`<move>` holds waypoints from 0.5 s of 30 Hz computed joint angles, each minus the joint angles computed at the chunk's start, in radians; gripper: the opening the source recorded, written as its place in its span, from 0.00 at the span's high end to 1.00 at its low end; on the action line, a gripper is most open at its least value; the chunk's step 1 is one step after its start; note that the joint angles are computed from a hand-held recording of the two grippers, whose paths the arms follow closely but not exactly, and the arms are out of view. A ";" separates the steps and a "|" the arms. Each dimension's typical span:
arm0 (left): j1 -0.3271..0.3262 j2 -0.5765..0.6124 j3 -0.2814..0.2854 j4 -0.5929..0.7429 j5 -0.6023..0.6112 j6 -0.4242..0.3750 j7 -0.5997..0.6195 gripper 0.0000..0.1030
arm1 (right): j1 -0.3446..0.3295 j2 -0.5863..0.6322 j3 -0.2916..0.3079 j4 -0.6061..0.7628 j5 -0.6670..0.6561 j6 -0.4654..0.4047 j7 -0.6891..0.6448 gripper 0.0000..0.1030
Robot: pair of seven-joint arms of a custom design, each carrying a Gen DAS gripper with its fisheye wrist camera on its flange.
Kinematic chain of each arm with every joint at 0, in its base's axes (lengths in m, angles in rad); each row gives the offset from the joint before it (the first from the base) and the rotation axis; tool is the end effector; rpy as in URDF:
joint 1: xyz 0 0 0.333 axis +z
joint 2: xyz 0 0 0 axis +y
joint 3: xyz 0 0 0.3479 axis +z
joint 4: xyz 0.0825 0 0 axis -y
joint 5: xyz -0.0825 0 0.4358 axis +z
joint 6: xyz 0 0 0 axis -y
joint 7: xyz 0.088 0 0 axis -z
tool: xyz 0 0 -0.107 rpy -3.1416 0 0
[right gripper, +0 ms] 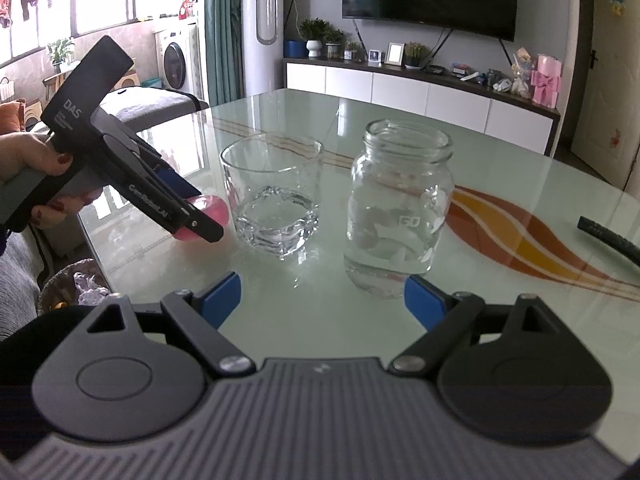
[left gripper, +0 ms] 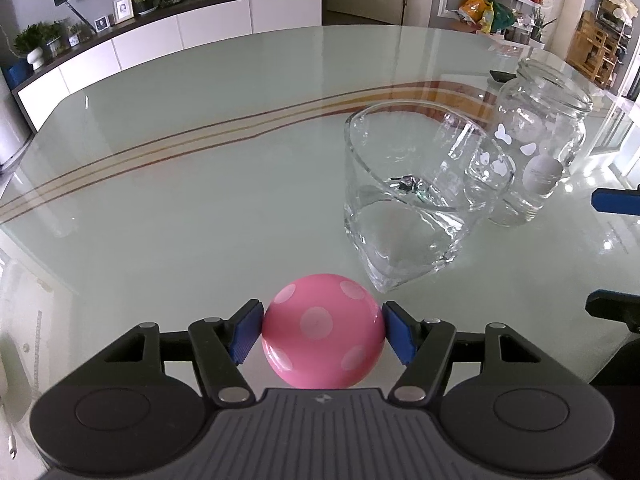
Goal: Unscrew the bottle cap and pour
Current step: 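Carry the pink cap away from the jar with the left tool, then lower the pink cap onto the table and open the left tool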
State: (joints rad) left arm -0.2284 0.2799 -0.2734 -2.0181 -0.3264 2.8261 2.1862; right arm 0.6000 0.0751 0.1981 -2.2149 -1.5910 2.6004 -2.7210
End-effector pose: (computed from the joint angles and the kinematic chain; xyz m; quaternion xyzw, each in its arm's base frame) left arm 0.6117 -0.3059 0.3719 -0.3590 0.8885 -0.2639 0.1098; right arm 0.4002 0.4386 0.3593 -0.6673 0.5801 -0.3074 0.3519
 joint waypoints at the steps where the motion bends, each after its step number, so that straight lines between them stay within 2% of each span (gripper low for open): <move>1: -0.001 0.000 0.002 -0.001 0.002 -0.001 -0.003 0.33 | 0.000 -0.001 0.000 -0.001 -0.001 -0.001 0.003 0.12; 4: -0.005 0.001 0.007 -0.005 0.011 0.001 -0.012 0.32 | -0.001 -0.005 0.000 -0.008 -0.007 0.002 0.014 0.12; 11: 0.014 -0.001 -0.012 -0.012 -0.034 0.007 0.006 0.22 | 0.010 0.008 0.004 0.007 0.010 -0.015 0.010 0.11; 15: 0.015 -0.005 -0.014 -0.019 -0.055 0.014 0.012 0.21 | 0.019 0.017 0.007 0.020 0.015 -0.032 0.014 0.11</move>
State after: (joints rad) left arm -0.2134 0.2745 -0.2879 -2.0373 -0.3814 2.8406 2.1979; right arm 0.6192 0.0922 0.2047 -2.1954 -1.5764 2.5681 -2.7066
